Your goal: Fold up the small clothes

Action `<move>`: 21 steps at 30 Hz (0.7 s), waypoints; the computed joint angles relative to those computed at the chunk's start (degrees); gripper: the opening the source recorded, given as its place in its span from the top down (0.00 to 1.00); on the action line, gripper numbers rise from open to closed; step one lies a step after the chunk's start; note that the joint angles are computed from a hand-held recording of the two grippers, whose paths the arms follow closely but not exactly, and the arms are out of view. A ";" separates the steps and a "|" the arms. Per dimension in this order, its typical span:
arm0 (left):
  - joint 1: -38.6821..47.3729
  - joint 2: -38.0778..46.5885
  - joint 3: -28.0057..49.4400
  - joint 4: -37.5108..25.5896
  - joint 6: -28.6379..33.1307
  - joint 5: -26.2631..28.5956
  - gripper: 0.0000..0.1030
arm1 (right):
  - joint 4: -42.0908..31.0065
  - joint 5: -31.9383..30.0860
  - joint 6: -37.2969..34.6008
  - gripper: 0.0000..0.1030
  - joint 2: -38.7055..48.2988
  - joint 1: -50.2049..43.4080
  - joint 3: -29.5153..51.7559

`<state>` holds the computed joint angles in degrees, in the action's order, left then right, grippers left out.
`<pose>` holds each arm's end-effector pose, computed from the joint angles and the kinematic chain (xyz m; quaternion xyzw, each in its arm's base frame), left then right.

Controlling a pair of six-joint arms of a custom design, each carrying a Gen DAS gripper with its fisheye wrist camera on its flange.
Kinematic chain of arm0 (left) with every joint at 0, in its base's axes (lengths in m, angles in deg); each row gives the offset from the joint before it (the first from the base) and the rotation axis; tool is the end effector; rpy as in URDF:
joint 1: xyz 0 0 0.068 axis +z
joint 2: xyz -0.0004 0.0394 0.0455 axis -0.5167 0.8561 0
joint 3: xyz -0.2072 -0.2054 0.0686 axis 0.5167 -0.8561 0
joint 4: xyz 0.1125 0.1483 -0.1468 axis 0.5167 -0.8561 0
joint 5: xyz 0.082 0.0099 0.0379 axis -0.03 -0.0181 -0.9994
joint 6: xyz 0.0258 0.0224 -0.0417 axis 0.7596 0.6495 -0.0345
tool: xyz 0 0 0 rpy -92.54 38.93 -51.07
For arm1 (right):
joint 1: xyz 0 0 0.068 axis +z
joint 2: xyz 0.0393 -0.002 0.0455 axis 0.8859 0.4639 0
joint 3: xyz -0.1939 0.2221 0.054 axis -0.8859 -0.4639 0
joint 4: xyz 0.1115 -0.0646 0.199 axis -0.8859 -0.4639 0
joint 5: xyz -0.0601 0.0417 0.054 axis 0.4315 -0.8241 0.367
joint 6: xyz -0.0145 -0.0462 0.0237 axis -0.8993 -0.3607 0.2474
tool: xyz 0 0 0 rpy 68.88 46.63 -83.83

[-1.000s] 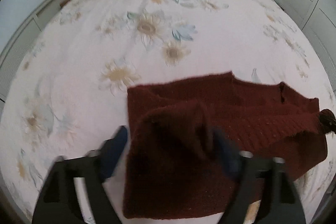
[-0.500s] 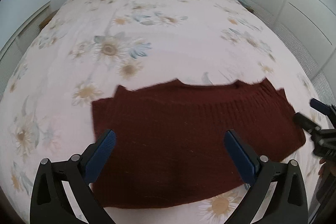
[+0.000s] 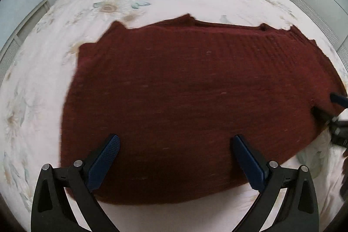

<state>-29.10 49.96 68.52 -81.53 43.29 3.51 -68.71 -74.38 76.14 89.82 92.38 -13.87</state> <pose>0.1469 0.0089 0.1915 -0.0969 0.9702 0.0387 0.2187 0.2546 0.1470 0.1517 -0.2070 0.9455 0.0747 0.2402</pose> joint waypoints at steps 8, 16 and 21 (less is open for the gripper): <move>16.57 -1.85 -4.80 4.65 10.39 9.43 0.01 | 3.19 -1.39 0.55 0.00 1.78 -1.21 -1.72; 13.70 -3.16 -6.85 7.12 7.80 7.61 0.01 | 5.68 -0.94 1.27 0.00 1.19 -1.05 -3.62; 14.67 -3.80 -6.11 5.03 7.92 8.75 0.01 | -3.05 0.21 2.09 0.00 1.26 -0.28 1.13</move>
<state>-14.43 46.16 62.42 -76.50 51.21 12.26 -71.77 -74.17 78.23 91.08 92.10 -12.74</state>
